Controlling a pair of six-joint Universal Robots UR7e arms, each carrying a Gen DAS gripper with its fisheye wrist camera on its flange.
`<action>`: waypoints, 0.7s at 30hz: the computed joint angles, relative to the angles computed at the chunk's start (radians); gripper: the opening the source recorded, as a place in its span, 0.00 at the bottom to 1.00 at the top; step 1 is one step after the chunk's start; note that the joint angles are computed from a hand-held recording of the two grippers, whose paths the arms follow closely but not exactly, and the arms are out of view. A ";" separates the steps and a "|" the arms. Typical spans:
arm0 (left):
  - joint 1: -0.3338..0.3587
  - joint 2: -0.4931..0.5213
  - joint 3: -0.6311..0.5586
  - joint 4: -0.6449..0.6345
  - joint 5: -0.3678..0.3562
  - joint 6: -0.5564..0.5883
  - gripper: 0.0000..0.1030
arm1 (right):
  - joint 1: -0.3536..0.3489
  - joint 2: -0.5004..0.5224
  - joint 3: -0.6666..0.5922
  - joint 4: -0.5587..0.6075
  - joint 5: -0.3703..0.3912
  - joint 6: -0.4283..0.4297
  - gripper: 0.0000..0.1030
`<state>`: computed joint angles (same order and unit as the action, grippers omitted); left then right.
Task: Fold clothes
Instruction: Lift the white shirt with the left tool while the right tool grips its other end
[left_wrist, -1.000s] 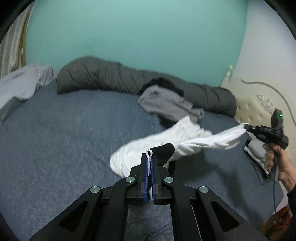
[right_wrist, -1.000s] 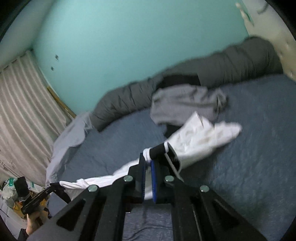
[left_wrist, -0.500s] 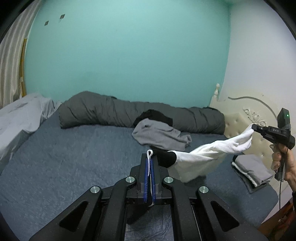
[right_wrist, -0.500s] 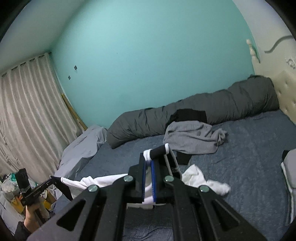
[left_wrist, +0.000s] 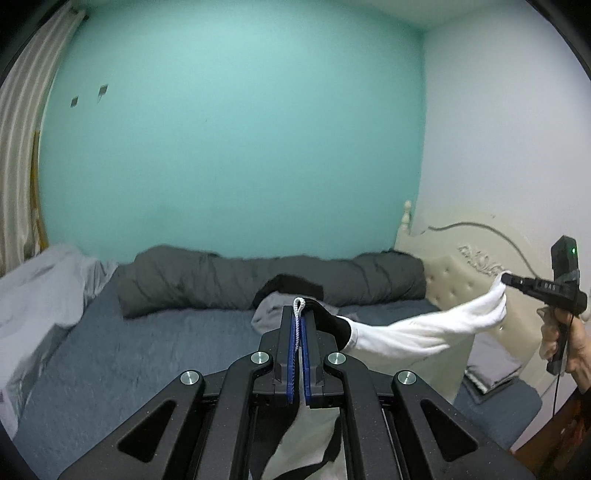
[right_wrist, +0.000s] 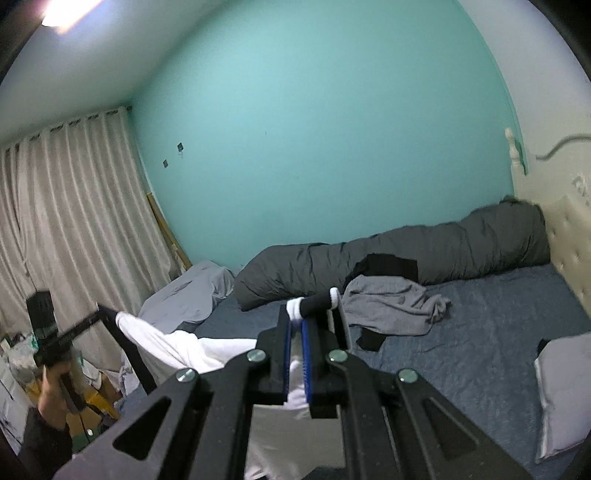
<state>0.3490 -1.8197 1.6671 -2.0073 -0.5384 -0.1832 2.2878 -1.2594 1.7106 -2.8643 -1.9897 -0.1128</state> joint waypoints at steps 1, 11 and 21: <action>-0.006 0.010 -0.019 0.022 -0.004 -0.015 0.03 | 0.004 -0.004 0.001 0.009 -0.009 0.002 0.04; 0.098 0.069 0.039 0.004 -0.162 -0.064 0.03 | -0.080 -0.025 0.141 0.027 -0.051 0.066 0.05; 0.311 0.222 0.144 -0.206 -0.336 0.051 0.03 | -0.299 -0.027 0.240 -0.002 -0.050 0.050 0.05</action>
<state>0.6604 -1.5976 1.8115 -2.2131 -0.8741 -0.1319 1.9890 -1.2862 1.9505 -2.8665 -2.0402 -0.0623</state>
